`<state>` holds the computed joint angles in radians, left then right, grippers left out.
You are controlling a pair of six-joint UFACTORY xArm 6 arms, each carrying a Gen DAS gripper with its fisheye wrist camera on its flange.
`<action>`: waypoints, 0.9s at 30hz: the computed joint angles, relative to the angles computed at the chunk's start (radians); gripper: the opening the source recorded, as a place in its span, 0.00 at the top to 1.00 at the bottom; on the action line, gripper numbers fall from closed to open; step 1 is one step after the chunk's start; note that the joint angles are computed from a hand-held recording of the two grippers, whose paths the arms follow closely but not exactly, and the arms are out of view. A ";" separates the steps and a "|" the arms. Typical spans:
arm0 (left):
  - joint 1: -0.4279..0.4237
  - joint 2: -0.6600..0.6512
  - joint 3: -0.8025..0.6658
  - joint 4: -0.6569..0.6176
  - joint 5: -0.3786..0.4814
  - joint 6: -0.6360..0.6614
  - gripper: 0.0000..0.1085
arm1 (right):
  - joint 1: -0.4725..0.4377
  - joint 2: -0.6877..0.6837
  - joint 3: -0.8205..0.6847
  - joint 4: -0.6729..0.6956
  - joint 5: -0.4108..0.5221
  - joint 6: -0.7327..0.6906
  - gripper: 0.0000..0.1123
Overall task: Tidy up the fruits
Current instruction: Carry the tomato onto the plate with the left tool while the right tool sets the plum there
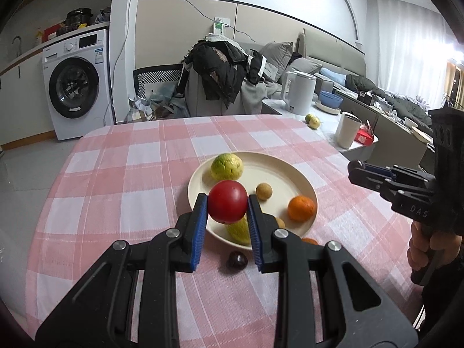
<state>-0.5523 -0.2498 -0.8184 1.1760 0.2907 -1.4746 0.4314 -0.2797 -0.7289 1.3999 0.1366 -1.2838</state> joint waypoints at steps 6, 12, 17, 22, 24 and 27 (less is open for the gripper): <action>0.026 0.053 -0.042 0.019 0.002 0.002 0.78 | 0.005 0.061 -0.050 -0.041 0.000 0.039 0.77; 0.054 0.121 -0.081 0.004 -0.010 0.015 0.78 | 0.004 0.110 -0.095 -0.060 0.002 0.058 0.77; 0.070 0.179 -0.114 0.005 -0.018 0.021 0.78 | -0.001 0.144 -0.118 -0.093 0.004 0.100 0.77; 0.083 0.221 -0.140 0.015 -0.021 0.024 0.78 | -0.006 0.181 -0.143 -0.138 0.008 0.146 0.77; 0.086 0.235 -0.150 0.011 -0.024 0.033 0.78 | -0.008 0.196 -0.154 -0.156 0.011 0.165 0.77; 0.091 0.255 -0.163 0.001 -0.036 0.049 0.78 | -0.010 0.220 -0.170 -0.188 0.016 0.196 0.77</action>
<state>-0.4609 0.0051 -0.9812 1.1766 0.2548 -1.4258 0.4217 -0.0595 -0.8992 1.2119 0.1526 -1.0880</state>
